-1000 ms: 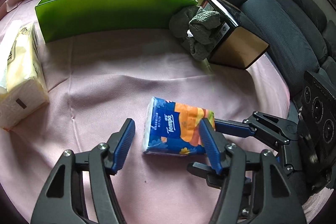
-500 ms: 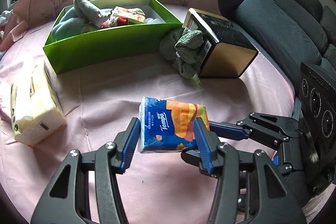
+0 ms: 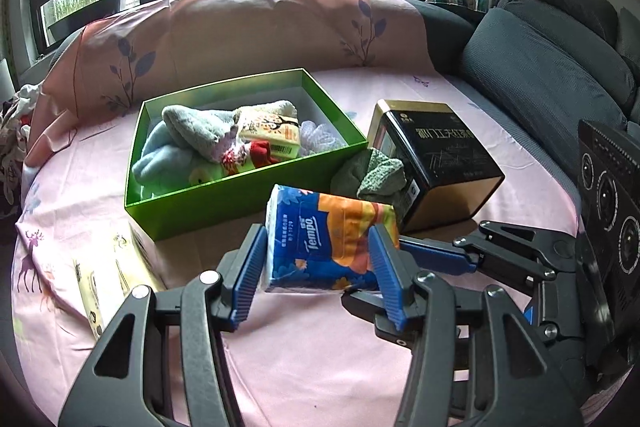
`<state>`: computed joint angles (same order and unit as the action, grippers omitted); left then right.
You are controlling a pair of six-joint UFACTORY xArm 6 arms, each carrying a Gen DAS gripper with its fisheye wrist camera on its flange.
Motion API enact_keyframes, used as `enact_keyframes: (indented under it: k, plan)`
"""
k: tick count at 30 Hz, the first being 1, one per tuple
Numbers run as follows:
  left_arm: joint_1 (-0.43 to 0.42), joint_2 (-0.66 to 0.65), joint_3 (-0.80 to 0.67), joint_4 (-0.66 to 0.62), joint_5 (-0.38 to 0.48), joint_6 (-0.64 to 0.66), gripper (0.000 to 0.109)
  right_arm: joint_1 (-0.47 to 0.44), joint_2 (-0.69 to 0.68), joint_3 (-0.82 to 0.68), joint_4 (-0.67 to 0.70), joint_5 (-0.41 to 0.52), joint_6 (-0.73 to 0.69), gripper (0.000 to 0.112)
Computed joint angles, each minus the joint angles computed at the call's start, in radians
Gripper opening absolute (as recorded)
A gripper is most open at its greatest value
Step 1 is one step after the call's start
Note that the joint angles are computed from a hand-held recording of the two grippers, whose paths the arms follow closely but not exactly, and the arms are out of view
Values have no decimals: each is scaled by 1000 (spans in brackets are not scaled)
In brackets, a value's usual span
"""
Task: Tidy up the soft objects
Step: 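Carry the Tempo pack into the green box and open the left gripper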
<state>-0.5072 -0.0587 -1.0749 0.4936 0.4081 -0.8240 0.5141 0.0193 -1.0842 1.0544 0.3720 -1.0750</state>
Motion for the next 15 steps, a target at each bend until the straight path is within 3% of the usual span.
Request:
enact_keyframes:
  k: [4, 9, 15]
  plan:
    - [32, 40, -82, -47, 19, 87, 52, -10, 56, -95, -6, 8, 14, 43]
    - [83, 134, -267, -155, 69, 253, 52, -19, 168, -288, -122, 6, 117, 43]
    - [156, 279, -524, -249, 135, 376, 52, -47, 381, -642, -227, 107, 260, 43]
